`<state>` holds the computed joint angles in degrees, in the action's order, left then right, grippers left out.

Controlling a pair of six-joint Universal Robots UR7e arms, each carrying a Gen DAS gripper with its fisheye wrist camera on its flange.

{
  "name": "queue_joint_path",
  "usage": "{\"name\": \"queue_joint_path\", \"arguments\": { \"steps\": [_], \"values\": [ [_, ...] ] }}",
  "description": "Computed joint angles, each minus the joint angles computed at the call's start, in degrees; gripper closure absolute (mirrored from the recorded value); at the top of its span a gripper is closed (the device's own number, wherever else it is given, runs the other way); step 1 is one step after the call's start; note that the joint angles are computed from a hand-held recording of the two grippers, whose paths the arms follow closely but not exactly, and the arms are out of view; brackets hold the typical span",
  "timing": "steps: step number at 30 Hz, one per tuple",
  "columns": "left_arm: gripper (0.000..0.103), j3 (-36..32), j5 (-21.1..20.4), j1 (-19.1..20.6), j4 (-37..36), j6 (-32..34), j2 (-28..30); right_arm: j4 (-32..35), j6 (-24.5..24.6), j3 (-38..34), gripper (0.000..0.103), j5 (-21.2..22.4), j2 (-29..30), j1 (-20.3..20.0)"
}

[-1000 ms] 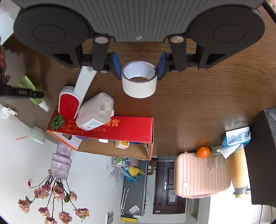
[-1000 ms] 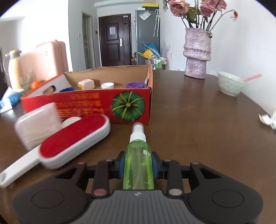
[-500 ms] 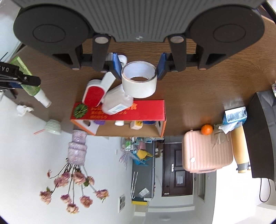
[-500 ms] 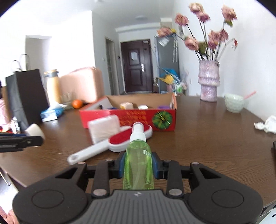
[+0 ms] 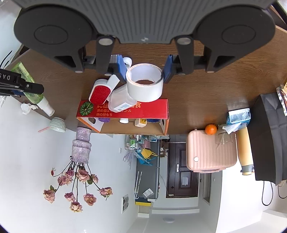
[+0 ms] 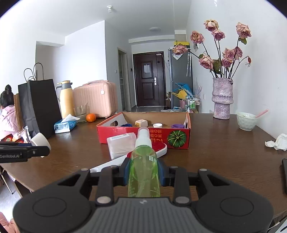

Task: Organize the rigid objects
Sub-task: 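Carry the tape roll and green bottle into the red box and release both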

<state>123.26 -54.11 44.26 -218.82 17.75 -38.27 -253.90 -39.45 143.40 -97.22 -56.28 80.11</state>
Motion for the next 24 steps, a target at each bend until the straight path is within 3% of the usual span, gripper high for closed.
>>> {"name": "queue_joint_path", "arguments": {
  "steps": [2,6,11,14,18,24],
  "values": [
    [0.060,-1.7,-0.6,0.7,0.1,1.2,0.4,0.0,0.3,-0.7,0.073,0.6,0.0,-0.3],
    [0.060,-8.0,-2.0,2.8,2.0,4.9,2.0,6.4,1.8,-3.3,0.073,2.6,-3.0,-0.7],
    [0.060,-20.6,-6.5,5.8,8.8,9.9,5.1,14.9,0.3,-11.4,0.073,3.6,-5.0,0.0],
    [0.060,-29.8,-7.0,7.0,14.5,12.6,8.4,22.6,1.0,-18.7,0.073,4.1,-5.7,0.2],
    [0.060,-42.0,-7.9,8.9,28.3,10.7,12.2,31.5,0.8,-29.7,0.073,1.6,-3.7,1.3],
    [0.060,-56.7,-5.8,11.0,39.7,11.6,20.1,48.8,0.6,-46.8,0.073,-6.6,2.7,1.7]
  ]
}}
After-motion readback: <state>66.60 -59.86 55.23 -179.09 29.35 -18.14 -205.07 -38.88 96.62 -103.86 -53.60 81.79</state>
